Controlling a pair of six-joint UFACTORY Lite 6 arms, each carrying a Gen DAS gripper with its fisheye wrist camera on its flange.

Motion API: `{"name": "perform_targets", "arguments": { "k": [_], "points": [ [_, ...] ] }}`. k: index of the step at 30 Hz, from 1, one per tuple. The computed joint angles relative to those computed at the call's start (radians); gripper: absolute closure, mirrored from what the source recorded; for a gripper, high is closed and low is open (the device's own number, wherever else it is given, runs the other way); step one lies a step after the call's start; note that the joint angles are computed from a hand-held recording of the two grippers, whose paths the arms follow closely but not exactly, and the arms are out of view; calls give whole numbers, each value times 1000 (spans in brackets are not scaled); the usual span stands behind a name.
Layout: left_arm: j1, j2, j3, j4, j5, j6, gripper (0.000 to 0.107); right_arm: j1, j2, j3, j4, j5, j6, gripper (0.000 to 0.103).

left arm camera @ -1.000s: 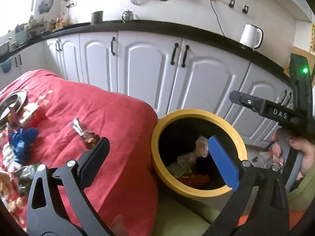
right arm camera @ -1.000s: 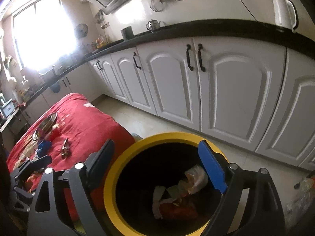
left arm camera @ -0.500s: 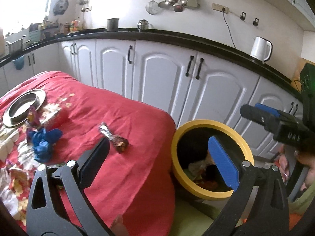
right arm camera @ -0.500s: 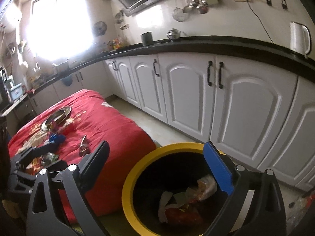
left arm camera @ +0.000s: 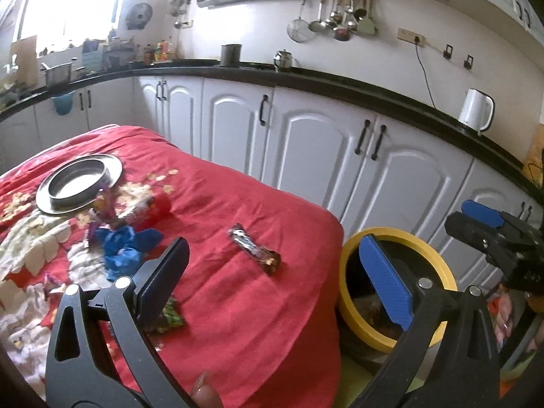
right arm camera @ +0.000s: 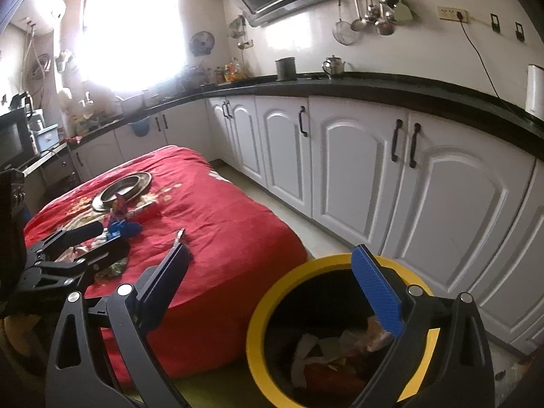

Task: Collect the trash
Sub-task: 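Move both tools back over the table toward the remaining trash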

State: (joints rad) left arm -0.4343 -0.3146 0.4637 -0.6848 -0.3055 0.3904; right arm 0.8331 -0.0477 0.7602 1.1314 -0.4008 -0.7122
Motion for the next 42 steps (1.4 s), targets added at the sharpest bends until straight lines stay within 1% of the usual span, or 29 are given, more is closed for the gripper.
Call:
{"name": "perform_targets", "arguments": {
  "k": [1, 8, 10, 13, 17, 22, 25, 28, 29, 32, 36, 39, 42],
  "points": [
    [6, -11, -5, -8, 2, 6, 15, 8, 5, 6, 4, -4, -5, 9],
    [102, -74, -36, 79, 31, -62, 15, 68, 59, 74, 53, -4, -71, 8],
    [133, -91, -47, 129, 38, -104, 15, 84, 72, 90, 64, -7, -85, 8],
    [173, -111, -56, 159, 44, -121, 15, 107, 99, 122, 77, -8, -100, 8],
    [233, -137, -69, 261, 51, -209, 15, 124, 138, 168, 90, 6, -120, 8],
    [317, -159, -81, 443, 66, -368, 15, 137, 193, 237, 108, 32, -143, 8],
    [373, -164, -85, 593, 71, -503, 15, 146, 241, 292, 110, 49, -152, 8],
    [416, -165, -83, 693, 74, -593, 15, 154, 284, 338, 123, 66, -169, 8],
    [436, -165, -83, 750, 73, -644, 15, 156, 303, 360, 129, 76, -179, 8],
    [479, -158, -78, 847, 69, -728, 15, 159, 352, 422, 147, 99, -206, 8],
    [585, -149, -66, 1124, 53, -982, 15, 166, 434, 530, 215, 131, -281, 8],
    [681, -126, -50, 1354, 19, -1181, 15, 172, 495, 611, 272, 153, -346, 8],
    [746, -106, -36, 1438, -3, -1247, 15, 182, 556, 685, 352, 161, -443, 8]
  ]
}}
